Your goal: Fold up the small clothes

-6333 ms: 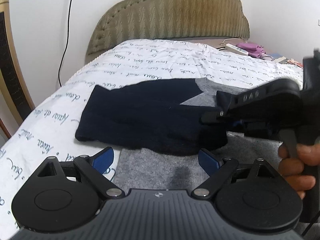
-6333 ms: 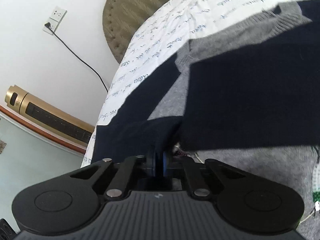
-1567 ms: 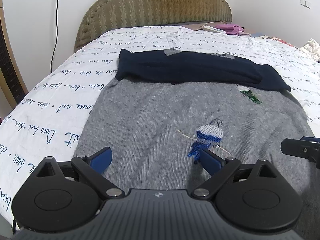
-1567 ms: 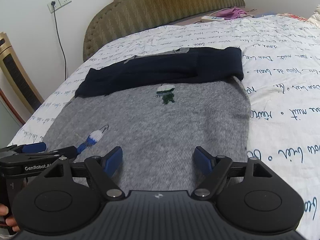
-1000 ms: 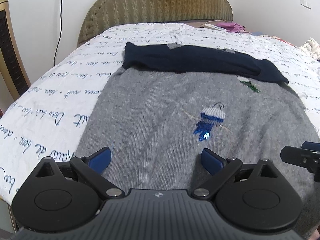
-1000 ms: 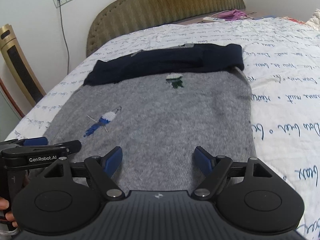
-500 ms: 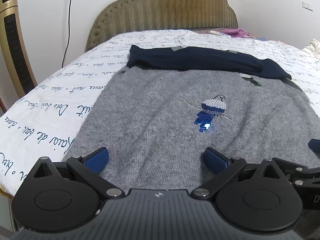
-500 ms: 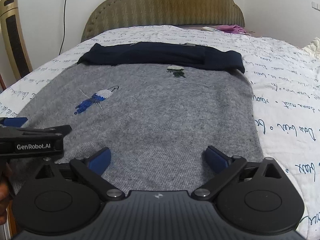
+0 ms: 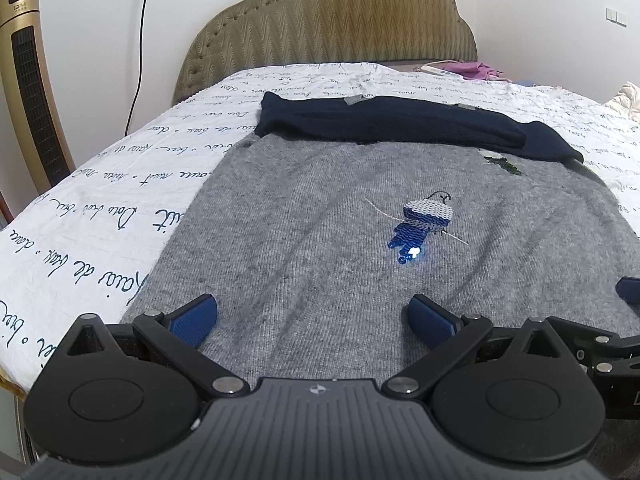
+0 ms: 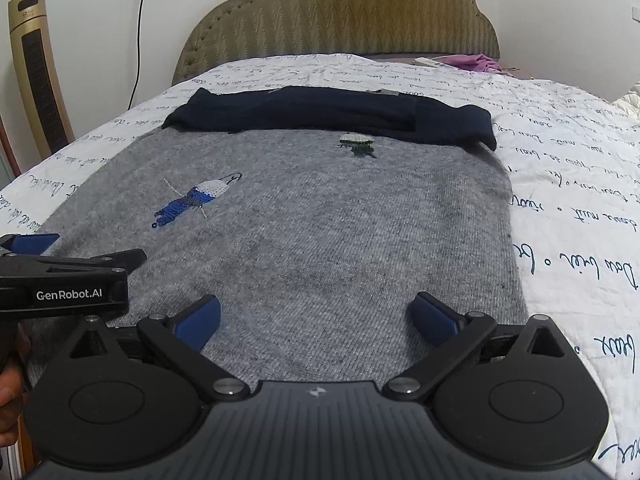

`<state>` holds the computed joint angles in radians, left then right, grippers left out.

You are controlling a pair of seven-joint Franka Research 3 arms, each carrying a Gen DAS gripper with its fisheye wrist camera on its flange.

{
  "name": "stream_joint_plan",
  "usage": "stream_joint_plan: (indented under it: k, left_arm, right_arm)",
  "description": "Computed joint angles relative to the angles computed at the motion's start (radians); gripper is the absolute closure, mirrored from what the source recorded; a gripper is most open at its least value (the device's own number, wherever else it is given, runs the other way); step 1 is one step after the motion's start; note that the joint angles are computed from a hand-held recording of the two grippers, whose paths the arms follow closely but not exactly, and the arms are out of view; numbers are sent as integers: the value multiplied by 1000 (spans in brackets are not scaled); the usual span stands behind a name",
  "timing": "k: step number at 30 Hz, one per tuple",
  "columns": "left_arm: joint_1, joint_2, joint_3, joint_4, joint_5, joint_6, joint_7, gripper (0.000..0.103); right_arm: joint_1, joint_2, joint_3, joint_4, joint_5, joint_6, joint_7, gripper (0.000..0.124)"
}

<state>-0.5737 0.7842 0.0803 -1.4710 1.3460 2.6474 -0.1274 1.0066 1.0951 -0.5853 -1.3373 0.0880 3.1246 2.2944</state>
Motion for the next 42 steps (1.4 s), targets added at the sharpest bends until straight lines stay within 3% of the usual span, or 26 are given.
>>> stream_joint_plan:
  k: [25, 29, 32, 38, 41, 42]
  left_arm:
    - [12, -21, -4, -27, 16, 32, 3, 1]
    - [33, -67, -1, -86, 47, 85, 5, 0]
    - [34, -121, 17, -153, 150, 95, -82, 1]
    - [114, -201, -12, -250, 284, 124, -194, 0]
    - [199, -213, -45, -268, 322, 241, -232, 0]
    - [234, -208, -58, -265, 342, 303, -252, 1]
  right_arm:
    - [-3, 2, 3, 0, 1, 11, -15, 21]
    - [-37, -40, 66, -49, 7, 68, -88, 21]
    - [-77, -94, 135, -115, 25, 131, -157, 21]
    - [-70, -193, 139, -290, 130, 212, -210, 21]
    - [-54, -238, 123, -382, 224, 246, -201, 21]
    - [-81, -263, 154, -413, 239, 263, -204, 21]
